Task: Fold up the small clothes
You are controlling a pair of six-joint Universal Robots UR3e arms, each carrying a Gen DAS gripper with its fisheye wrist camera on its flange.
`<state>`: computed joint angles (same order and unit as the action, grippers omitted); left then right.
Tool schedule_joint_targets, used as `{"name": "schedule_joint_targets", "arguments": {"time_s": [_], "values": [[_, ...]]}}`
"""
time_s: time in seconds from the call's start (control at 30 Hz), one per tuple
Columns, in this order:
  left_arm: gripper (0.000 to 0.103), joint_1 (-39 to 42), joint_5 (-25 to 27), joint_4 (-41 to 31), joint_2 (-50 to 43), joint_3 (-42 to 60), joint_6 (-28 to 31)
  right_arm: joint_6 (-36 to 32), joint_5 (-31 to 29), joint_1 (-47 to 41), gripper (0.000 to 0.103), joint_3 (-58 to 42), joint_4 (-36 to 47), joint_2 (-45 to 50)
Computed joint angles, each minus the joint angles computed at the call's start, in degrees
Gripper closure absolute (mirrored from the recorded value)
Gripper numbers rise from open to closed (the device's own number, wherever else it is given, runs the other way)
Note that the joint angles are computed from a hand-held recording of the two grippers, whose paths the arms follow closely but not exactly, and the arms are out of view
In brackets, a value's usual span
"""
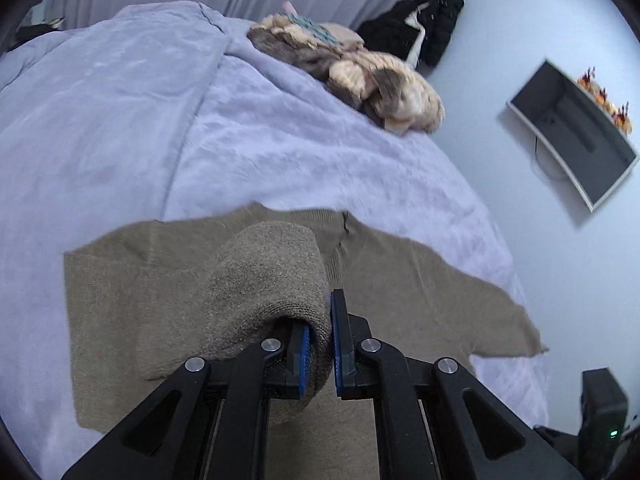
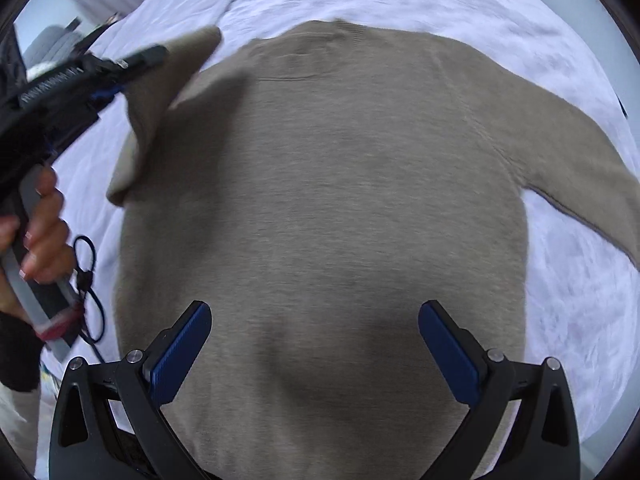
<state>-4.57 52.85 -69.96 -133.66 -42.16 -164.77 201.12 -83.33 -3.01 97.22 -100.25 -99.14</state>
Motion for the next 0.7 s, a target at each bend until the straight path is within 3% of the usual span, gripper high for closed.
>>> {"name": "schedule_joint_targets", "arguments": {"time_s": [0.07,0.13,0.17,0.2,0.23,0.37,0.47,0.6,0.7], "values": [[0.092,-3.3,4.8,0.0,-2.1,0.7,-0.1,-0.8,0.4,-3.5,0.000,3.5,0.6,-3.3],[0.070,-5.1,8.8,0.7,-1.5,-2.9,0.6,-1.6,0.7,-6.3,0.000,6.0,1.4,-5.9],[0.047,-5.6,10.4,1.5,-1.4,-4.3,0.4,-1.9,0.6,-7.3,0.000,7.1,1.7,-6.8],[0.040,-6.0,11.5,3.8,-0.6,-6.6,-0.1,-2.2,0.5,-8.1,0.000,7.8,2.0,-7.5],[0.040,-5.8,11.9,6.3,1.4,-10.1,0.0,-2.3,0.4,-8.6,0.000,8.0,2.4,-7.7],[0.040,-2.2,9.5,4.4,7.1,-14.4,4.6,-3.0,-1.2,-7.5,0.000,6.1,0.7,-4.8],[0.040,2.6,9.1,7.6,10.8,-17.2,4.2,-3.9,-4.3,-2.5,0.000,-0.1,-3.6,2.2],[0.040,8.0,14.9,4.4,6.8,-10.4,0.5,-9.1,-10.5,6.2,0.000,-15.6,-9.0,17.5],[0.040,10.3,20.1,-6.3,-2.9,3.1,-1.1,-15.9,-17.9,13.1,0.000,-31.3,-10.3,32.8]]}}
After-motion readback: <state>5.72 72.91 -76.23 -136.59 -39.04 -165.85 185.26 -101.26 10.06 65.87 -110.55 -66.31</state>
